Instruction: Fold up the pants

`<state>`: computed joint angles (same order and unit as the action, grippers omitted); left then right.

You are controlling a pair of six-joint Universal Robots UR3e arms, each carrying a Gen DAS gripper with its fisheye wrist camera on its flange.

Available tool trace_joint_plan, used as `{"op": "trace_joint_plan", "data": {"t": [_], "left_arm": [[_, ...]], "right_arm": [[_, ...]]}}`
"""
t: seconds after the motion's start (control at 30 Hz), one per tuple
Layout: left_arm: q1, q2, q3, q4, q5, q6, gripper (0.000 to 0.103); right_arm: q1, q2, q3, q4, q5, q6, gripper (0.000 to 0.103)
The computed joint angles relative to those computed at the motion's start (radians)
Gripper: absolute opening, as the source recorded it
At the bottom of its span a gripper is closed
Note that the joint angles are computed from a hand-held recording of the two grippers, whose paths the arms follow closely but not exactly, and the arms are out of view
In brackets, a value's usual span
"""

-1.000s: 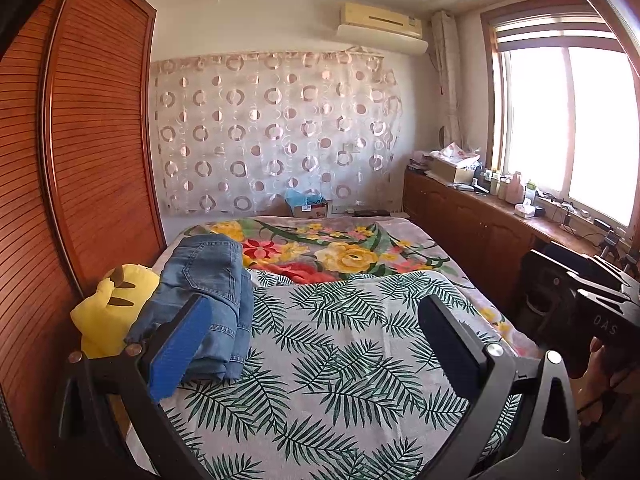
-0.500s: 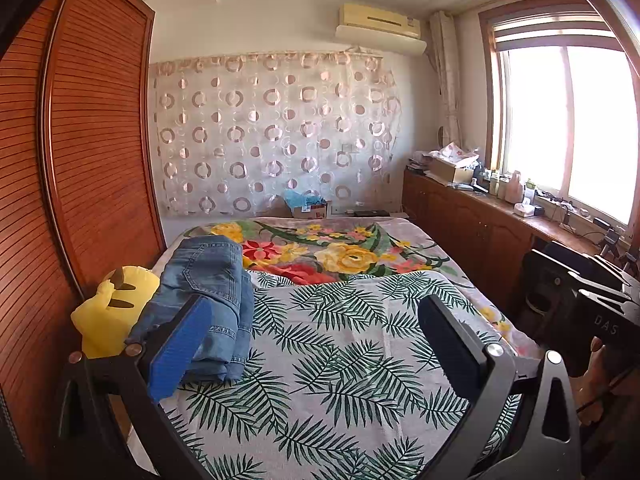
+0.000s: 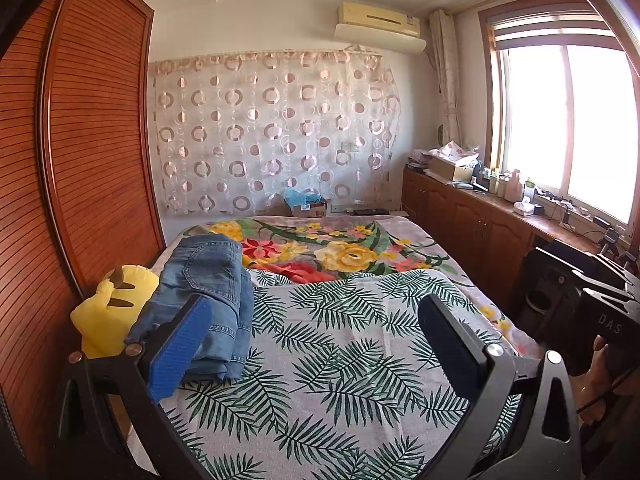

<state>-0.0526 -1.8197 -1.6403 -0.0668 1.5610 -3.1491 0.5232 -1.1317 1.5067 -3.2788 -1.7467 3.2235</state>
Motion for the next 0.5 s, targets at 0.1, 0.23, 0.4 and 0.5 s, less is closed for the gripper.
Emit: {"op": "trace_joint_plan", "data": {"t": [0.1,0.23,0.4,0.5], "left_arm": [[0.001,0.001,0.000,-0.001,-0.001,-0.001,0.103],[0.000,0.000,0.001,0.000,0.000,-0.002,0.103],[-0.001,-0.002,0.004,-0.003,0.000,-0.001,0.103],[-0.001,-0.001,0.003,-0.001,0.001,-0.001,0.103]], "right_arm": [[0.000,0.001,-0.002,0.002,0.000,0.002,0.065],[0.001,0.003,-0.001,-0.001,-0.001,0.000,0.065],[0.000,-0.006,0.007,-0.001,0.000,0.001,0.065],[-0.002,-0.009,0.009,0.000,0.003,0.000,0.065]]}}
